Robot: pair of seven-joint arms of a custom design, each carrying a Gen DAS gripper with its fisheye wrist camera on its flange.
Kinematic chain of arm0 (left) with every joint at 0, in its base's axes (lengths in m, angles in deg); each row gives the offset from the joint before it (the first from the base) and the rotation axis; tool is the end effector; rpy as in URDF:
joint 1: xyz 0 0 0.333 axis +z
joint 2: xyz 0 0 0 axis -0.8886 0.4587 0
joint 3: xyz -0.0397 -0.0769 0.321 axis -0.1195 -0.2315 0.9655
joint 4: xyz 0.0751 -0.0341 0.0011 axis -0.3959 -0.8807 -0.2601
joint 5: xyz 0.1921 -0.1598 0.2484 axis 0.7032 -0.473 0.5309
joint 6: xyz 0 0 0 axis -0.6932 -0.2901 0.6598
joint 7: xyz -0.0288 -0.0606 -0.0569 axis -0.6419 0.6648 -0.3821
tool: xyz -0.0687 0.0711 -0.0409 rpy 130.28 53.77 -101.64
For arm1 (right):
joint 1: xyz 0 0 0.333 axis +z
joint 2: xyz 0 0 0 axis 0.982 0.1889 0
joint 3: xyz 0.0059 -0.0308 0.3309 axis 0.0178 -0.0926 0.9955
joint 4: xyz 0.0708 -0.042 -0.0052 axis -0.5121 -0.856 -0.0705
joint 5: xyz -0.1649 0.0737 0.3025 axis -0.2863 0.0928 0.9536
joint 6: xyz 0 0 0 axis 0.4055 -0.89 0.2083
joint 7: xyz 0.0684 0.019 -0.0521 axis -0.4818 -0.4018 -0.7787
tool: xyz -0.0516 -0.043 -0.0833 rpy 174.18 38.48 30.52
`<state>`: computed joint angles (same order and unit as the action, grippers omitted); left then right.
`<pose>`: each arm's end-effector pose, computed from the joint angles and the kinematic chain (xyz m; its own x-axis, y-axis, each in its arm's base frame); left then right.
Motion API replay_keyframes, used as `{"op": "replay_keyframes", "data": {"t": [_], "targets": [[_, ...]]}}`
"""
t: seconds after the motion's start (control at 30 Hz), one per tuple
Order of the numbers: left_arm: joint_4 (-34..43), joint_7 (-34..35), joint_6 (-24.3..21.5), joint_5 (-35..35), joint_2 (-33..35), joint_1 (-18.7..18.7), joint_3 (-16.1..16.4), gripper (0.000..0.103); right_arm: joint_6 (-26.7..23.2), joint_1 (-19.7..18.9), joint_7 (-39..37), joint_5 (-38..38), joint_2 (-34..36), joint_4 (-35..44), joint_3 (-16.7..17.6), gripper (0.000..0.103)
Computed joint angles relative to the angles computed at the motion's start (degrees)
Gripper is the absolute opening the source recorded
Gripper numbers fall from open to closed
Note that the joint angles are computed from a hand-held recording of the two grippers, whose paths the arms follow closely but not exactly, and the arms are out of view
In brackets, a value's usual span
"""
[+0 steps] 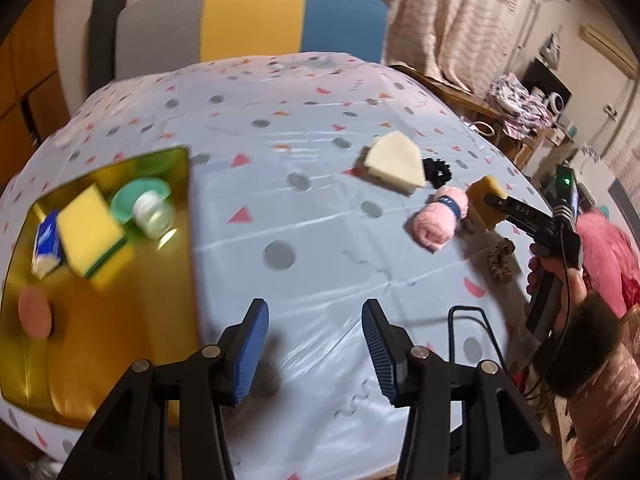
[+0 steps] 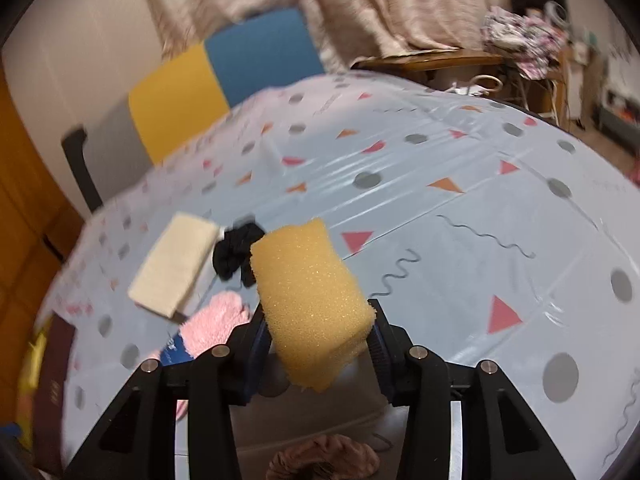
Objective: Organize rigid objects
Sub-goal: 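Grasp the tan sponge block with the right tool while the left tool approaches the pink dishcloth, then grasp the pink rolled dishcloth with the left tool and lift it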
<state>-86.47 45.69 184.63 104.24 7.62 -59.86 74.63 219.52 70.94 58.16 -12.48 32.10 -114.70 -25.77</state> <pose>0.4450 -0.1170 0.4309 0.2528 -0.9549 0.1557 -0.7681 -0.2959 -0.5679 0.6990 0.0705 0.3509 0.2462 -0.9119 -0.3283 -0.7485 0.0362 -0.6622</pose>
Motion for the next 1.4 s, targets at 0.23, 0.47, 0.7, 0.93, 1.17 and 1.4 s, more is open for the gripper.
{"op": "replay_keyframes", "data": {"t": [0.23, 0.47, 0.7, 0.93, 1.17, 1.4], "targets": [[13.0, 1.8, -5.6, 3.3, 9.5, -4.3, 1.0, 0.060, 5.1, -7.0, -7.5, 9.7, -0.8, -3.8, 6.9, 0.046], [28.3, 13.4, -10.8, 1.4, 21.5, -10.4, 3.0, 0.061, 8.3, -10.8, -13.9, 16.0, 0.9, -4.1, 11.5, 0.046], [43.4, 31.5, -15.7, -14.2, 34.0, -10.1, -0.1, 0.061, 13.4, -13.2, -18.6, 18.2, 2.5, -4.2, 16.1, 0.046], [56.3, 37.7, -23.2, -15.8, 43.2, -17.2, 5.4, 0.061, 14.0, -17.0, -16.2, 14.3, 4.5, -4.8, 20.4, 0.046], [55.6, 35.1, -21.8, -15.2, 44.0, -20.7, 9.5, 0.048, 14.7, -18.8, -12.5, 9.5, 5.8, -5.4, 22.4, 0.046], [48.1, 31.6, -15.3, -15.5, 40.1, -19.7, 9.7, 0.036, 16.0, -19.9, -8.7, 4.6, 6.4, -6.4, 23.5, 0.046]]}}
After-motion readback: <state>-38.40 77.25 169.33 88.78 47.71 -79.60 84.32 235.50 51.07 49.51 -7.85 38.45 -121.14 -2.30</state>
